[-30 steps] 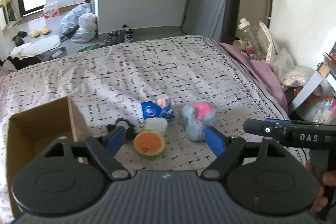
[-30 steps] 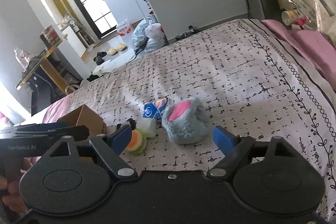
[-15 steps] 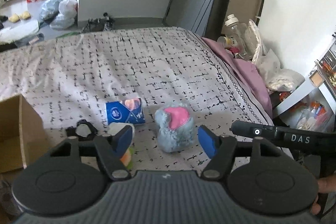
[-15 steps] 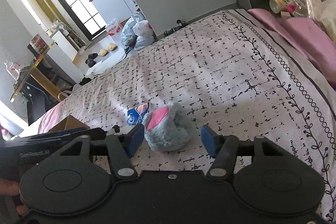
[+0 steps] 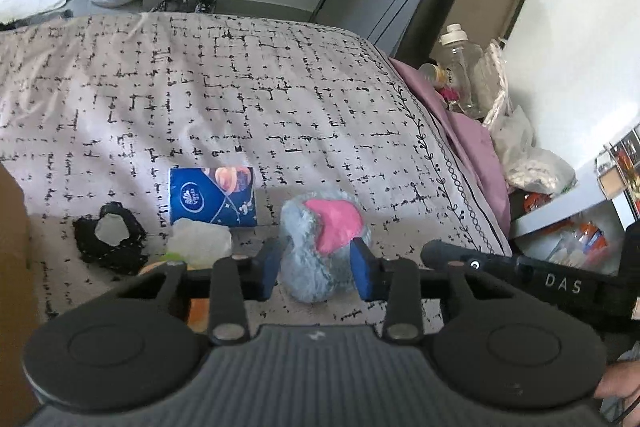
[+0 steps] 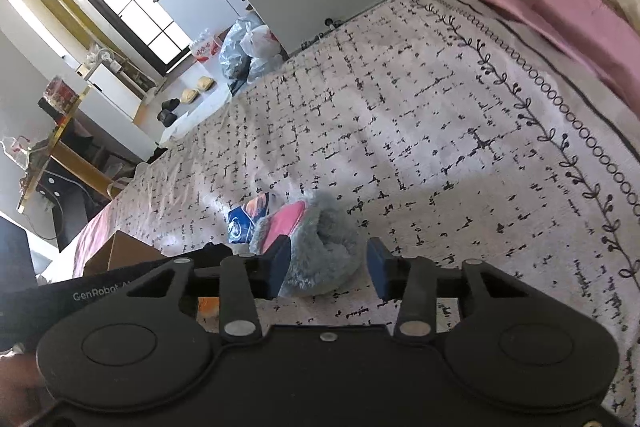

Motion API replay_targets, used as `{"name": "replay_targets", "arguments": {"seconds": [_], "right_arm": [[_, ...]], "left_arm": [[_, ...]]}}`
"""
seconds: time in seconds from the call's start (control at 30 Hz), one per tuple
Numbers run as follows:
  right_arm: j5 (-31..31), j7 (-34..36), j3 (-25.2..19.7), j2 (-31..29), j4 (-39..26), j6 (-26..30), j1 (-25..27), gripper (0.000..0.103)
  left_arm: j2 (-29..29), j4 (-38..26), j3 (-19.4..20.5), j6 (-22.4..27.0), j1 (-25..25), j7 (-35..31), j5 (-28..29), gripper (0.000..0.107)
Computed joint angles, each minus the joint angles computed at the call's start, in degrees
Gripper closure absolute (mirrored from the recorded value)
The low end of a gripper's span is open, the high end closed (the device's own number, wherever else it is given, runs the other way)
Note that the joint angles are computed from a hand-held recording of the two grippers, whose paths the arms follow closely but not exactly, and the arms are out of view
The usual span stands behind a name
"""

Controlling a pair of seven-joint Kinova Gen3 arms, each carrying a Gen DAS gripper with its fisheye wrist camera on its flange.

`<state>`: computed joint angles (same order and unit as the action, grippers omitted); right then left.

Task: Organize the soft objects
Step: 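Grasp the grey fluffy plush between both tools from either side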

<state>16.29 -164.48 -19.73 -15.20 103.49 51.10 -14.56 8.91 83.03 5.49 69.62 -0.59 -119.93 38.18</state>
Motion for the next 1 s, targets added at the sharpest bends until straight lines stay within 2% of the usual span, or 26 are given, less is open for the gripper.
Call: {"name": "replay_targets", "arguments": {"seconds": [0.1,0.3,0.4,0.57,0.77,0.83,1.0], "right_arm": [[-1.6,0.5,1.4,0.6,0.4,-2.1,-0.1,0.061],[-3.0,4.6,3.2,4.0,-1.5,-2.2,-1.6,0.061],[-4.6,6.9,4.8,5.3,-2.0,-2.3,-2.4,0.061],[-6.5,9.0,6.5,6.6,-1.8,-2.8,-2.9,0.061],[-9.3,17.8,8.7,8.1,-2.3,-3.4,-3.7,0.062],[-12.3,21.6,10.0,8.4,-2.4,-3.8,-3.6,0.073],[-13.7,25.6,10.1,9.1,-3.6,-3.3,-3.4,0.077]], "left_arm": [[1.3,-0.3,0.1,-1.4,0.4,1.1,-0.1,0.075],[5.0,-3.4,1.2,0.1,0.8,3.7,-0.2,0.075],[7.8,-5.9,2.7,3.6,-0.7,1.3,1.7,0.075],[10.6,-8.8,3.0,4.7,0.3,4.3,-0.4,0.075],[13.2,-10.6,4.5,6.0,0.0,2.9,-0.3,0.074],[14.3,-12.1,4.9,7.7,-0.3,1.7,-0.3,0.074],[17.7,-15.9,5.7,11.9,-1.4,1.0,0.7,0.075]]}}
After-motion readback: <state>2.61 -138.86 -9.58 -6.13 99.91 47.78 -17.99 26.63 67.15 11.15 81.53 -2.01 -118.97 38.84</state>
